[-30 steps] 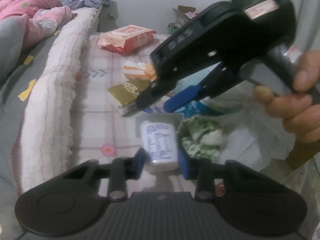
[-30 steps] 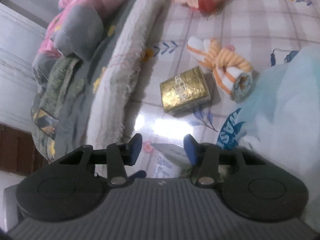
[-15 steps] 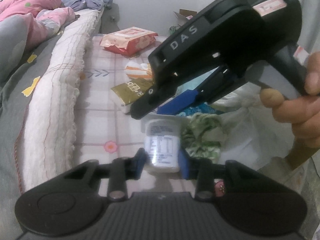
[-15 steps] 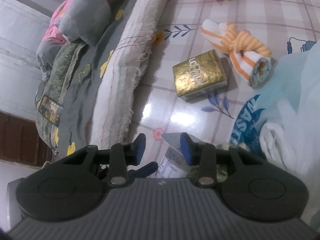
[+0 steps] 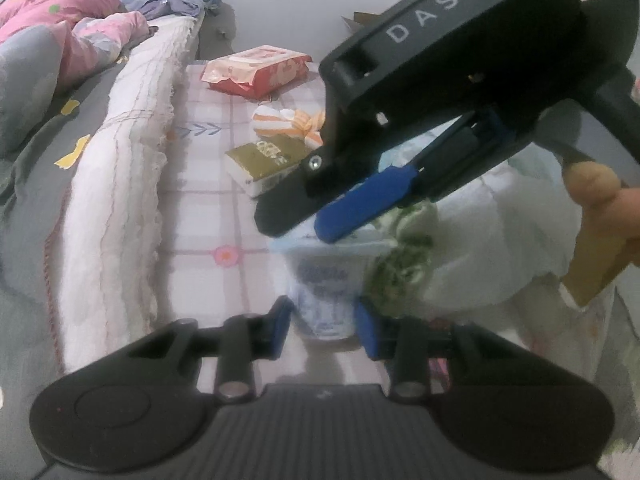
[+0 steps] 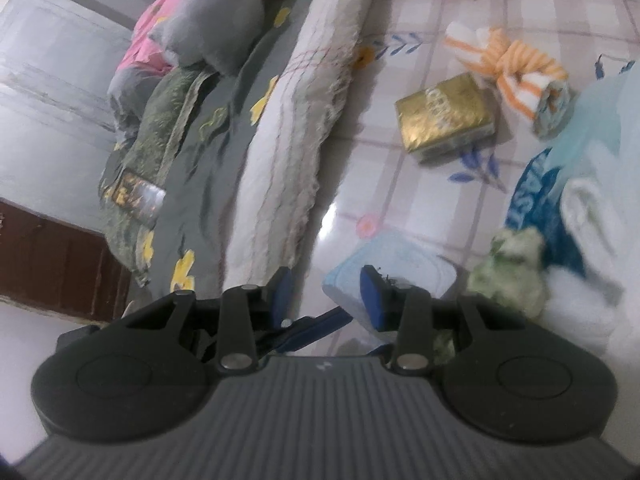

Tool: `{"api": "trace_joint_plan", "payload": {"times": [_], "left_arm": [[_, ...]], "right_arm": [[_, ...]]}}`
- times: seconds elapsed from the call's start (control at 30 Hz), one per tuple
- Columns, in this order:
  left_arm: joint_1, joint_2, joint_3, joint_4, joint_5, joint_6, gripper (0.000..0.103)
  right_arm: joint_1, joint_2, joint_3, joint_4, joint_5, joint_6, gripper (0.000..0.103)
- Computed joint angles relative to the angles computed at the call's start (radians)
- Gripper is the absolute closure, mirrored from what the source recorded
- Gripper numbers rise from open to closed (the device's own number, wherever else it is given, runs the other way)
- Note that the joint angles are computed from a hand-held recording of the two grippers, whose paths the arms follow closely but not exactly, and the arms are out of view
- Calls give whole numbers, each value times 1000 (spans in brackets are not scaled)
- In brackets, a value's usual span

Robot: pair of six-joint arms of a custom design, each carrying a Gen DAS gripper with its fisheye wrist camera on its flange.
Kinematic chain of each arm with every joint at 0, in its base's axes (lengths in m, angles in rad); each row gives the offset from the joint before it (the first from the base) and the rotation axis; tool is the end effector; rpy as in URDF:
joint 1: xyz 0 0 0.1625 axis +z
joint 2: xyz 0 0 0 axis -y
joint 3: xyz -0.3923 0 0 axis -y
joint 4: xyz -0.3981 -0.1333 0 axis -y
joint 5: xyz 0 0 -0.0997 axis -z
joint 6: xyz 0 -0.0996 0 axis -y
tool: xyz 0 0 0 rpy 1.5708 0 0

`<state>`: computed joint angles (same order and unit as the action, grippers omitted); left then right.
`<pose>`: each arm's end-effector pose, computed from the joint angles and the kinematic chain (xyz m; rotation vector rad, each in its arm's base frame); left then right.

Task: Organize soft objects
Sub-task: 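Lower the right tool to the white cup with a blue lid, then close the right tool on the white cup's rim and lift it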

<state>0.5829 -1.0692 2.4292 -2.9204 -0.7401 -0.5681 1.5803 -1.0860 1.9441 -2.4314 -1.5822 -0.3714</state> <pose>-0.1958 -0.3769 0.0490 0.5139 2.3853 -0.7462 0.1373 -0.5418 0.1090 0.5925 -3.0733 0.0006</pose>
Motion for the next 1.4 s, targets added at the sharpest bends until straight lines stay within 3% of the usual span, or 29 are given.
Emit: {"api": "trace_joint_plan", "payload": {"times": [0.27, 0.43, 0.53, 0.7, 1.03, 1.4], "left_arm": [[-54, -51, 53, 91, 16, -71, 55], [-74, -66, 75, 68, 28, -61, 41], [-76, -58, 78, 46, 27, -43, 38], [-65, -39, 73, 16, 17, -23, 38], [-42, 25, 48, -91, 21, 56, 38], [-30, 40, 35, -120, 31, 64, 40]], "right_arm": [[-16, -29, 38, 9, 16, 2, 65], [-33, -56, 57, -44, 34, 8, 64], [-44, -56, 60, -62, 30, 21, 64], [-54, -49, 57, -75, 32, 35, 65], [-41, -4, 30, -102, -40, 61, 63], [-42, -3, 47, -90, -29, 51, 66]]}}
